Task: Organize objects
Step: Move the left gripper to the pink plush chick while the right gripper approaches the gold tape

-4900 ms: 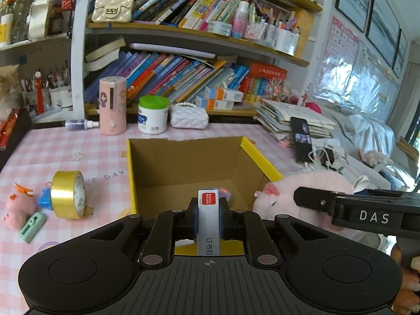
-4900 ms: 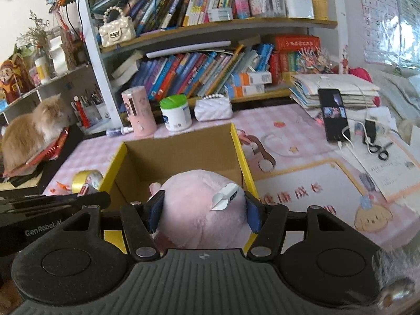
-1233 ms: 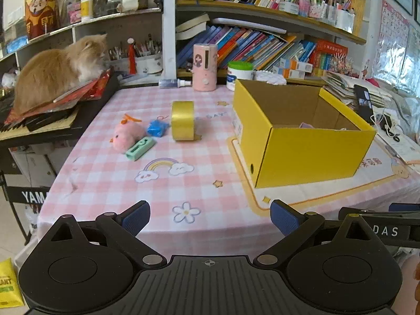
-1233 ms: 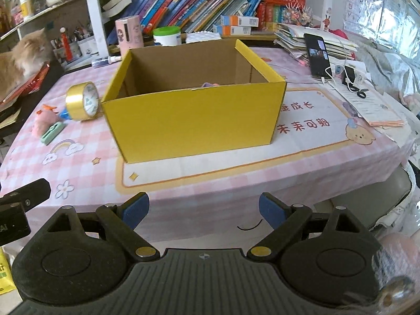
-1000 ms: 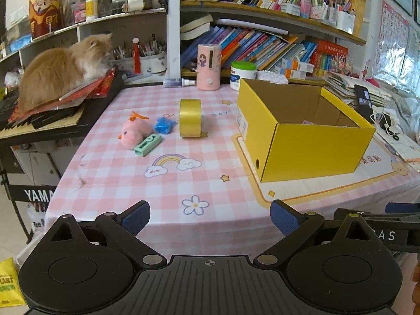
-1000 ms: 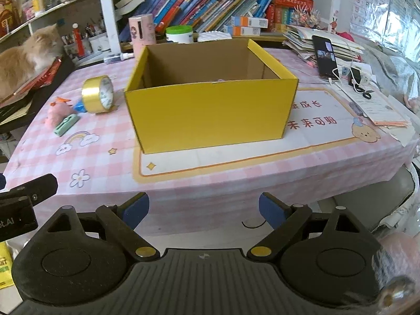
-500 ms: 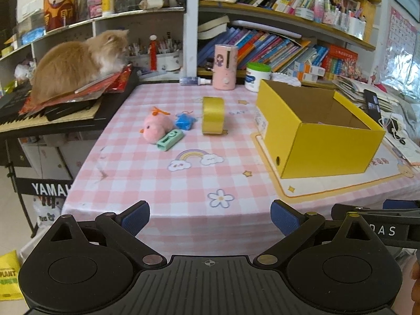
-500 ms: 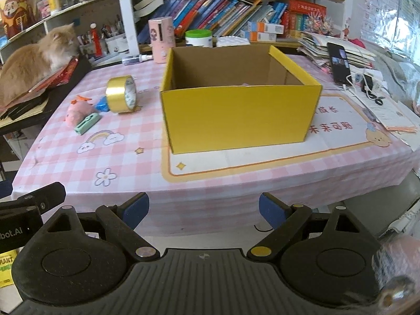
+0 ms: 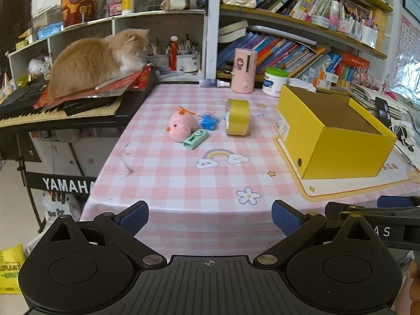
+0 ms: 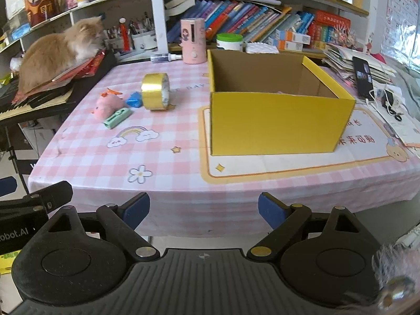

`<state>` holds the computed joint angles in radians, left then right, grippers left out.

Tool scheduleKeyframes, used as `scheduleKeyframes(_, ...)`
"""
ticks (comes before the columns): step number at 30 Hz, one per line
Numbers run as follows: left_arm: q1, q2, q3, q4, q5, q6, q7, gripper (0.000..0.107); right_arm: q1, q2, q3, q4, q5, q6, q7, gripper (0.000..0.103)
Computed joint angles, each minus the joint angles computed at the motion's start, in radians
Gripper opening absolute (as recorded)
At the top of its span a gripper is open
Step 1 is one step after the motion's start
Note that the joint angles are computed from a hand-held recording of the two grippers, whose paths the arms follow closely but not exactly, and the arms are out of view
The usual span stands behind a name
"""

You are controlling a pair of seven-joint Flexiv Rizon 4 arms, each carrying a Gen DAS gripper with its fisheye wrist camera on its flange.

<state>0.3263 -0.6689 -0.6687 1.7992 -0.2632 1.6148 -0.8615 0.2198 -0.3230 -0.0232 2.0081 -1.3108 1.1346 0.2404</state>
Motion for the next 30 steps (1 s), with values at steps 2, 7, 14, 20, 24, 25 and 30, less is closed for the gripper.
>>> scheduleKeyframes(2,0.016,-0.003,-0.012,0.004,-0.001,0.011,-0.004,0.103,0.004,-0.007,0.001,-0.010,-0.001,0.005,-0.006,0.088)
scheduleKeyframes(7,0.024,-0.009,-0.008,-0.004,0.006,0.016,-0.025,0.103,0.011,-0.030,-0.007,-0.043,-0.019,0.033,-0.017,0.086)
scheduleKeyframes(14,-0.028,-0.030,0.052,-0.058,-0.008,0.001,-0.059,0.103,0.017,-0.075,-0.028,-0.089,-0.016,0.081,-0.046,0.081)
scheduleKeyframes(20,-0.144,-0.060,0.182,-0.159,-0.028,-0.039,-0.074,0.103,0.018,-0.125,-0.060,-0.146,0.011,0.123,-0.083,0.081)
scheduleKeyframes(24,-0.228,-0.098,0.273,-0.257,-0.061,-0.082,-0.102,0.103,0.022,-0.182,-0.083,-0.217,0.072,0.161,-0.169,0.081)
scheduleKeyframes(25,-0.252,-0.111,0.300,-0.289,-0.068,-0.102,-0.110,0.103,0.026,-0.195,-0.094,-0.234,0.083,0.172,-0.185,0.081)
scheduleKeyframes(30,-0.356,-0.178,0.424,-0.434,-0.082,-0.184,-0.161,0.103,0.035,-0.265,-0.127,-0.322,0.194,0.204,-0.307,0.078)
